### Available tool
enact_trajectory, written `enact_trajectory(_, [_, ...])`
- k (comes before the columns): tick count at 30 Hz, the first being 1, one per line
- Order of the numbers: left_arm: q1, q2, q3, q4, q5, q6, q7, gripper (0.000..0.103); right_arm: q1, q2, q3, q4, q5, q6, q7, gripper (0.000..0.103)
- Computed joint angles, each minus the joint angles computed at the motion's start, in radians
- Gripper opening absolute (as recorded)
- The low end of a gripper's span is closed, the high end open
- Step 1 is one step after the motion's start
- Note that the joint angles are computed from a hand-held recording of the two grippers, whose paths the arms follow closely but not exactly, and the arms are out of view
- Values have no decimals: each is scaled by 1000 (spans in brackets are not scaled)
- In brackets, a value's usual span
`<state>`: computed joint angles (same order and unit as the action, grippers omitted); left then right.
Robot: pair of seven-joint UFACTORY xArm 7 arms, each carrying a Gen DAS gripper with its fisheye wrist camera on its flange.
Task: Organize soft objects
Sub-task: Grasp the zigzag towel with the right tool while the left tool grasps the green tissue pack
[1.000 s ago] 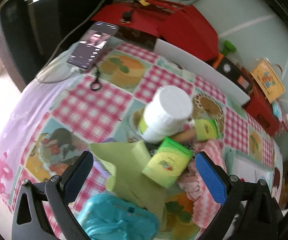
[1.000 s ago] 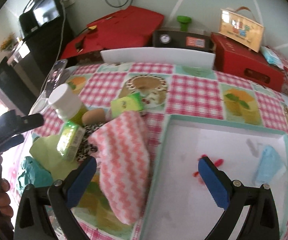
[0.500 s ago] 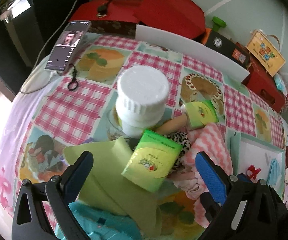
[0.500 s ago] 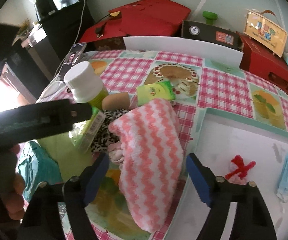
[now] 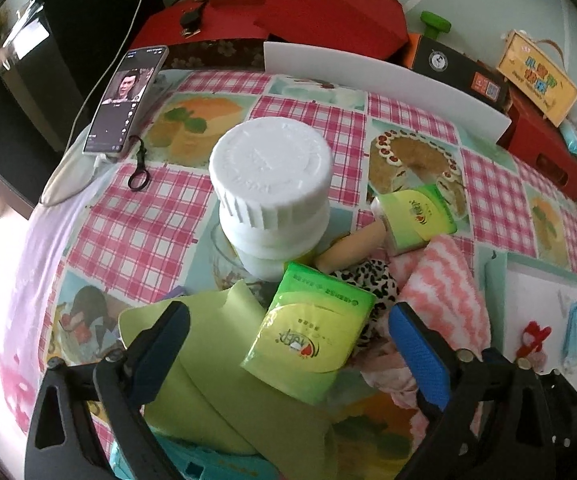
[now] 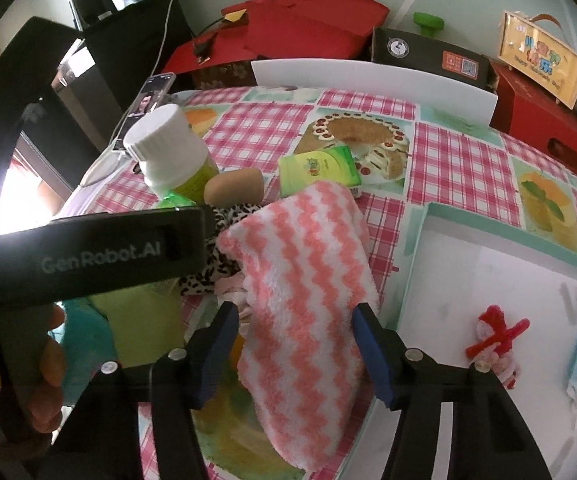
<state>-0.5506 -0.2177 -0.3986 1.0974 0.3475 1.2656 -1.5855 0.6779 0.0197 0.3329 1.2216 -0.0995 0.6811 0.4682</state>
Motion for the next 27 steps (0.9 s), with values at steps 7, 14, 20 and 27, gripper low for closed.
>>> enact_trajectory(7, [0, -12, 11, -27, -27, -58, 34, 57, -4, -4, -2, -8, 18, -7, -5, 43])
enact_trajectory(14, [5, -13, 2, -26, -24, -52, 34, 54, -11, -16, -3, -24, 56, -33, -18, 23])
enact_trajectory(20, [8, -27, -5, -22, -12, -28, 20, 54, -17, -31, -4, -41, 77, -54, -22, 17])
enact_trajectory(27, [14, -46, -18, -14, 6, -9, 1, 53, -21, -51, -1, -54, 90, -86, -32, 13])
